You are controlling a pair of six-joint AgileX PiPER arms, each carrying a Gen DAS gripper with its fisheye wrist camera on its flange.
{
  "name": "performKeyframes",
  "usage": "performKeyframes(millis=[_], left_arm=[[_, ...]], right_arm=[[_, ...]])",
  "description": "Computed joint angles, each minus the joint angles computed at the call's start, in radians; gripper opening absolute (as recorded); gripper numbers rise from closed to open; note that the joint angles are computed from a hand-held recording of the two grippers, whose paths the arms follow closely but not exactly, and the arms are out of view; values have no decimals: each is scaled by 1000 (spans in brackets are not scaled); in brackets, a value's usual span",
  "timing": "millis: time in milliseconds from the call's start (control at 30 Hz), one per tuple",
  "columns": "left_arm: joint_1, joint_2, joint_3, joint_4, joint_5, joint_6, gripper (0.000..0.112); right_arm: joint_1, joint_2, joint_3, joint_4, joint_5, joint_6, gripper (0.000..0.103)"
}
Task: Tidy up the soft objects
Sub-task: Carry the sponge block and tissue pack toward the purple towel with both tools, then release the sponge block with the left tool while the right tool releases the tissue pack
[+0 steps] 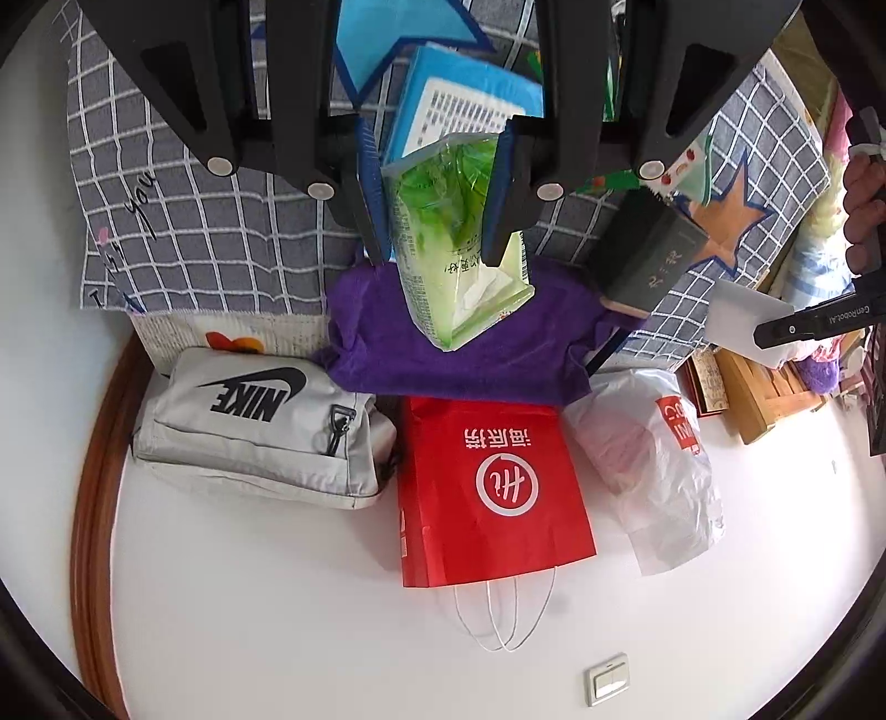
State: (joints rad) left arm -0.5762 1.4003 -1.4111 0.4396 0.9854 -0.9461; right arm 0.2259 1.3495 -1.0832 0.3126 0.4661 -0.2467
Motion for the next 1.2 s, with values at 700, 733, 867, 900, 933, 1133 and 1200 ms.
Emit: performKeyframes(millis=[700, 733, 867, 900, 933, 1133, 1200], left_arm=[[203, 510, -532, -216, -6, 333, 40], [207, 530, -554, -229, -2, 341, 40], [229, 619, -653, -270, 15, 369, 40], [239, 647, -689, -297, 22, 388, 40], [249, 678, -732, -325, 34, 409, 40], [268, 863, -1014, -359, 151, 456, 40], [275, 926, -1116, -371, 198, 461, 40]], right_arm=[[-25, 488, -508, -3, 98, -52, 33], [-26, 509, -531, -9, 108, -47, 33], [-31, 600, -624, -25, 137, -40, 33], [-32, 618, -645, -24, 147, -43, 33], [-35, 639, -668, -21, 159, -45, 33], [-40, 790, -884, -36, 267, -25, 33], [-39, 845, -972, -41, 319, -19, 33]])
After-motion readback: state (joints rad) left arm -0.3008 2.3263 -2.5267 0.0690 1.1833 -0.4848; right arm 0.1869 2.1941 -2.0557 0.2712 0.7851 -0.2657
